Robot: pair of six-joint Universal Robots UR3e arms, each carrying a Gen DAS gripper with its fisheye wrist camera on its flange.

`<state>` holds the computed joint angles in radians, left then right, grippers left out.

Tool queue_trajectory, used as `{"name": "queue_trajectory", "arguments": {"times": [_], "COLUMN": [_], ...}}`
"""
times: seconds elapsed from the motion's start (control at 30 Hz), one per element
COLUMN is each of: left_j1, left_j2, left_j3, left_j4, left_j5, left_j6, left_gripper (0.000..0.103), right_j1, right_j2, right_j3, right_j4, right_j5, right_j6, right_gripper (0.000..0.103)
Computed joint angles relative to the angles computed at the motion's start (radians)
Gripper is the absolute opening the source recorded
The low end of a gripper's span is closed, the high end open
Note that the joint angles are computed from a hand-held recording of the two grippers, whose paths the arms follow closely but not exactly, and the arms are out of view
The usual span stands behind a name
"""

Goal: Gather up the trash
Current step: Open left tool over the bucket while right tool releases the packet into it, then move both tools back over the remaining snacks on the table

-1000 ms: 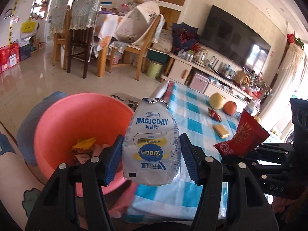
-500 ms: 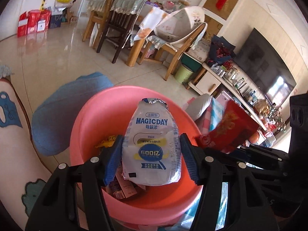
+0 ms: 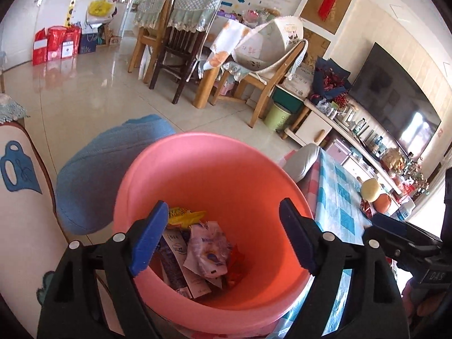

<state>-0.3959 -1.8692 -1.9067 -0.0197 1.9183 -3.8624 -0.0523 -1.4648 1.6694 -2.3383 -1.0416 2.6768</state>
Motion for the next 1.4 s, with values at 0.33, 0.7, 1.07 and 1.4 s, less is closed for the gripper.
{"name": "queue_trajectory", "arguments": {"times": [0.33, 0.7, 1.07, 1.4], "left_j1": [-0.085, -0.202, -0.300, -0.378], "left_j2": [-0.013, -0.141, -0.337, -0.562], "left_j3": [0.120, 0.418, 0.797, 1.210], "left_j4": [-0.083, -0.267, -0.497, -0.706], "left_j5": [0.074, 0.090, 0.094, 0.091], "left_j6": [0.045, 0.121, 0.137, 0.159], "left_gripper": [0.089, 0.089, 0.089, 0.089], "right_j1": [-0.191, -0.424, -0.675, -0.863], "right_j2": [-0.171, -0.364, -0.458, -0.437], "right_j3": [0.127, 0.202, 0.205, 0.125], "right_j4": [0.093, 0.234, 0.457, 0.598], "right_j5": [0.027, 0.111, 0.231, 0.314], "right_j6": [-0.114, -0.295, -0.484, -0.595], "right_gripper": [0.091, 0.094, 0.094, 0.094]}}
